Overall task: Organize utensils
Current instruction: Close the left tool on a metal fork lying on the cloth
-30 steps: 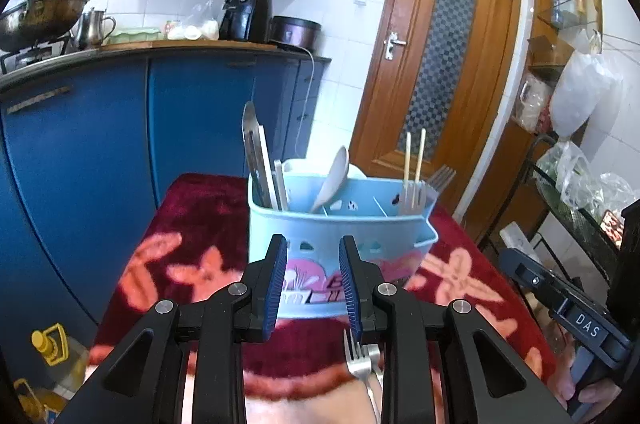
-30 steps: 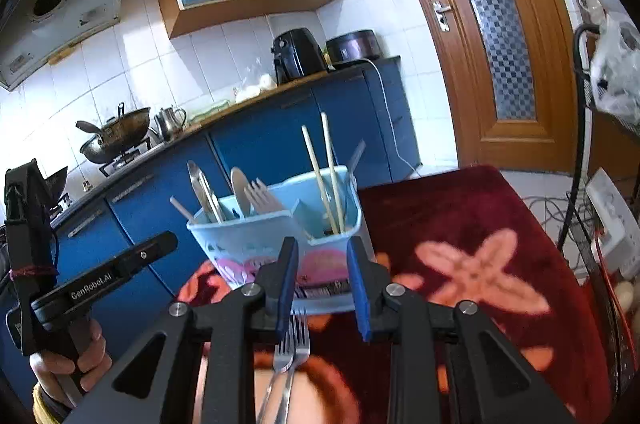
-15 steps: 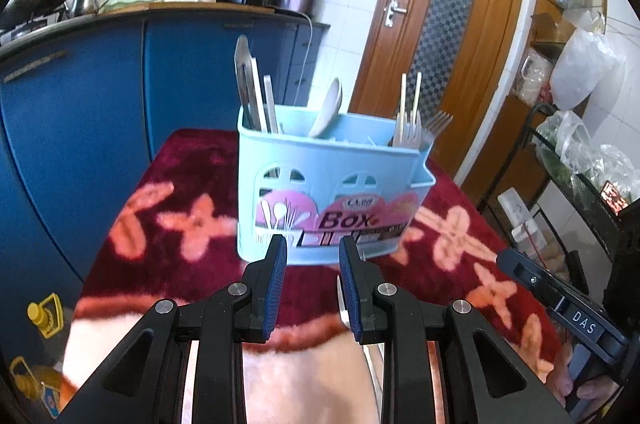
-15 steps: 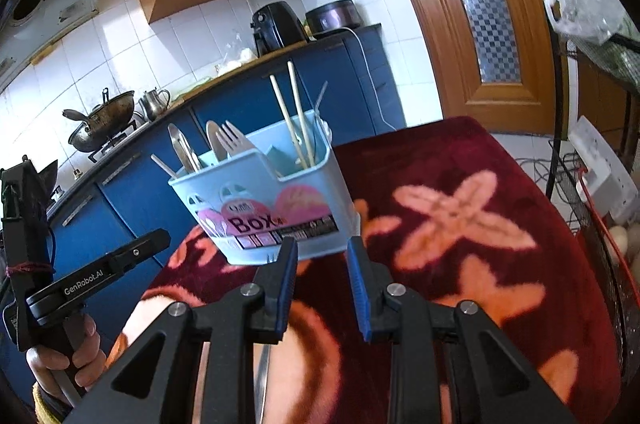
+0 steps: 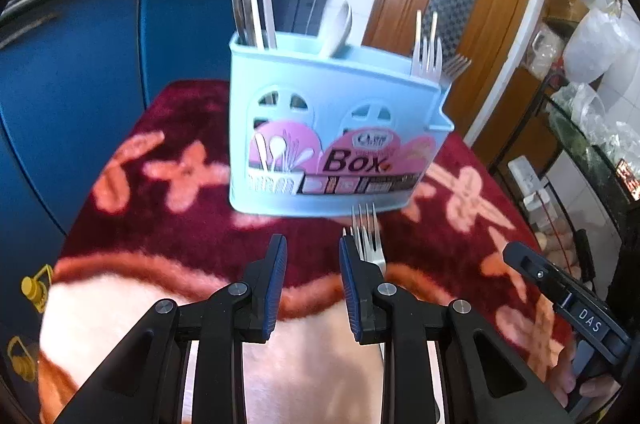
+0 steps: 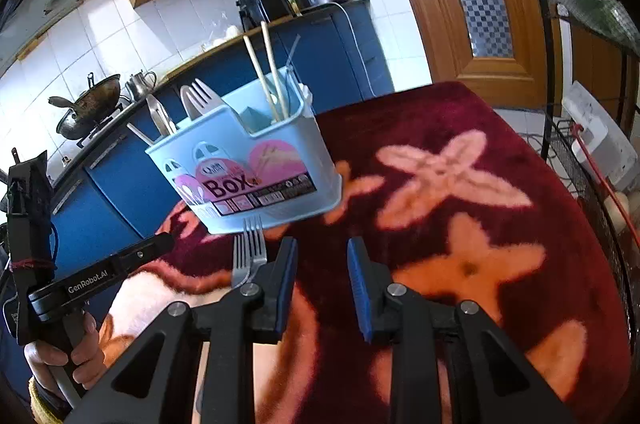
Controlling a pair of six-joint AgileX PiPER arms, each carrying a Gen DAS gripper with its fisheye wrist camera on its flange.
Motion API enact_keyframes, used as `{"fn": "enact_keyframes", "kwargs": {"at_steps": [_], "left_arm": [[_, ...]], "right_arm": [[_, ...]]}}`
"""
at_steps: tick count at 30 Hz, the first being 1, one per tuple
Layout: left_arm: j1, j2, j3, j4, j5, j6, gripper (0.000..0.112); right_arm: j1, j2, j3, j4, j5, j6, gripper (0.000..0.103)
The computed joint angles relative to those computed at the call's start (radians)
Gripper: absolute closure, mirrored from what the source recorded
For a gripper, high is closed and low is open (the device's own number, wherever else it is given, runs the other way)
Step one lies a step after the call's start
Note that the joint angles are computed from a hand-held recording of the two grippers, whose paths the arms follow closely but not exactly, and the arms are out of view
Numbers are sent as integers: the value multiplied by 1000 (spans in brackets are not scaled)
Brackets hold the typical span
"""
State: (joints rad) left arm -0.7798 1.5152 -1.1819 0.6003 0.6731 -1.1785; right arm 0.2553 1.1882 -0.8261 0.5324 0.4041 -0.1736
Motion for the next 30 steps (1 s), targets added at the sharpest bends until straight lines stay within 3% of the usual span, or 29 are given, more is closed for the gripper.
{"fn": "enact_keyframes", "kwargs": {"at_steps": [16, 30], "left_arm": [[71, 142, -62, -316, -129, 282, 85], [95, 222, -108, -350, -157, 337, 82]], "right_arm": [[-74, 15, 35, 146, 35, -155, 74], [-95, 36, 42, 199, 43, -208, 74]]}}
